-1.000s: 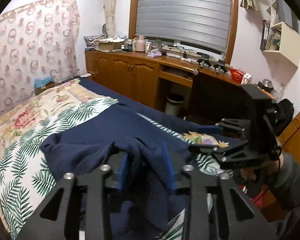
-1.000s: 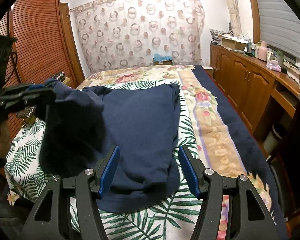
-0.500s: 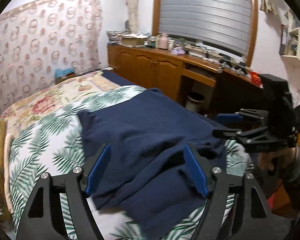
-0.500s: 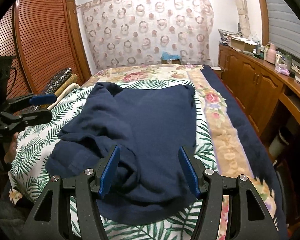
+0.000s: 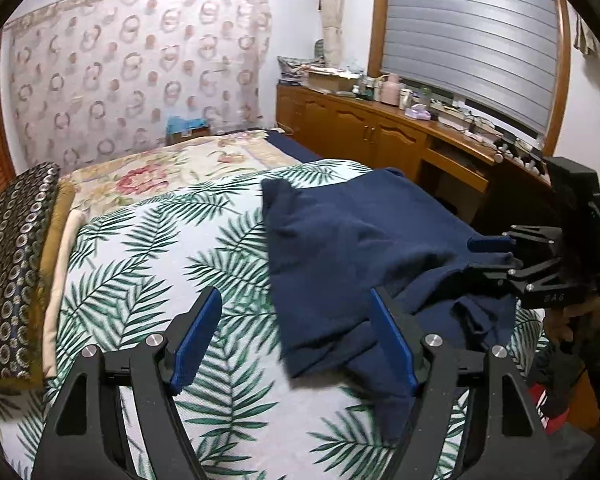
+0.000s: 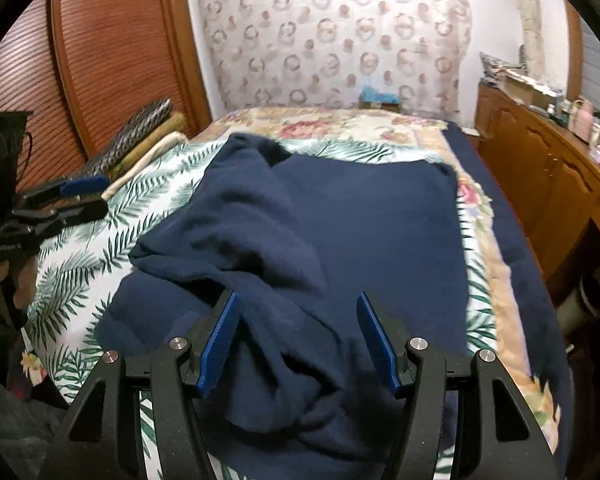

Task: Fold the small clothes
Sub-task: 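Grasp the other end of the navy shirt with right tool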

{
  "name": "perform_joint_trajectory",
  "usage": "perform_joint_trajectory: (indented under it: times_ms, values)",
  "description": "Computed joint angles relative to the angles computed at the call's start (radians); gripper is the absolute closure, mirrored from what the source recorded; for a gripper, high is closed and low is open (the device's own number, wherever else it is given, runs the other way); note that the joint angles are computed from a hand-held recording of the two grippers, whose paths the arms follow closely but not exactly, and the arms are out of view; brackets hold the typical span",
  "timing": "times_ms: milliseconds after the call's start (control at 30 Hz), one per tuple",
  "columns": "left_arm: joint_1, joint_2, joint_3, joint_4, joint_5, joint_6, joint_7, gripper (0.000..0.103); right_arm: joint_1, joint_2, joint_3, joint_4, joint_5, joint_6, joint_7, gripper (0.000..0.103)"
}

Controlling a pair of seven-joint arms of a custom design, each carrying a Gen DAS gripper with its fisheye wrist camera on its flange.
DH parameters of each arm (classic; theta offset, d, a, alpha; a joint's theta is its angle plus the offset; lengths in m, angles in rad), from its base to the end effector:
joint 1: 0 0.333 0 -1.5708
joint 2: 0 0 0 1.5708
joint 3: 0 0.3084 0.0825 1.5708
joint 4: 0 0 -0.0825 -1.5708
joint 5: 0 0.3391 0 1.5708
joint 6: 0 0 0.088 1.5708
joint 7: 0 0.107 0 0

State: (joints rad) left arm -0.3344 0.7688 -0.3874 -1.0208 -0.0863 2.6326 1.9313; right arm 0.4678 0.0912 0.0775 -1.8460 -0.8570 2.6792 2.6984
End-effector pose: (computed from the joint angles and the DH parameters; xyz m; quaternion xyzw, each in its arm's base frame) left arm 0.6448 -0.3947 0.5204 -0.3371 0.8288 -0.4264 0.1331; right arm 0.4929 0.3244 0.5591 -0.6474 0.6153 -0.2874 0.3459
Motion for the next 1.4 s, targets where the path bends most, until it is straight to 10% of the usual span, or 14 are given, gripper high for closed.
perform_joint_trajectory:
  times_ms: [333,433,600,900,1100,1400]
  values:
    - [0.030,-0.019,-0.009,-0.063,-0.011,0.047,-0.015,0.027,-0.005,0.044,-0.024,0.035,0.212,-0.007,-0.266,0.042]
    - [0.033,-0.022,-0.009,-0.078,-0.007,0.072,-0.020,0.027,0.002,0.031,-0.029,0.022,0.181,-0.004,-0.267,0.076]
    - [0.036,-0.012,-0.012,-0.061,-0.001,0.067,-0.028,0.027,0.014,0.007,-0.035,0.004,0.039,0.062,-0.160,0.091]
    - [0.049,-0.021,-0.025,-0.077,-0.009,0.066,-0.017,0.027,-0.039,-0.115,0.033,-0.069,-0.181,0.018,0.067,0.091]
    - [0.058,-0.037,-0.037,-0.108,-0.019,0.085,0.001,0.027,-0.088,-0.143,0.063,-0.141,-0.103,-0.038,0.071,0.091]
    - [0.060,-0.061,-0.045,-0.154,-0.017,0.117,0.010,0.027,-0.100,-0.179,0.100,-0.185,-0.111,-0.106,0.098,0.055]
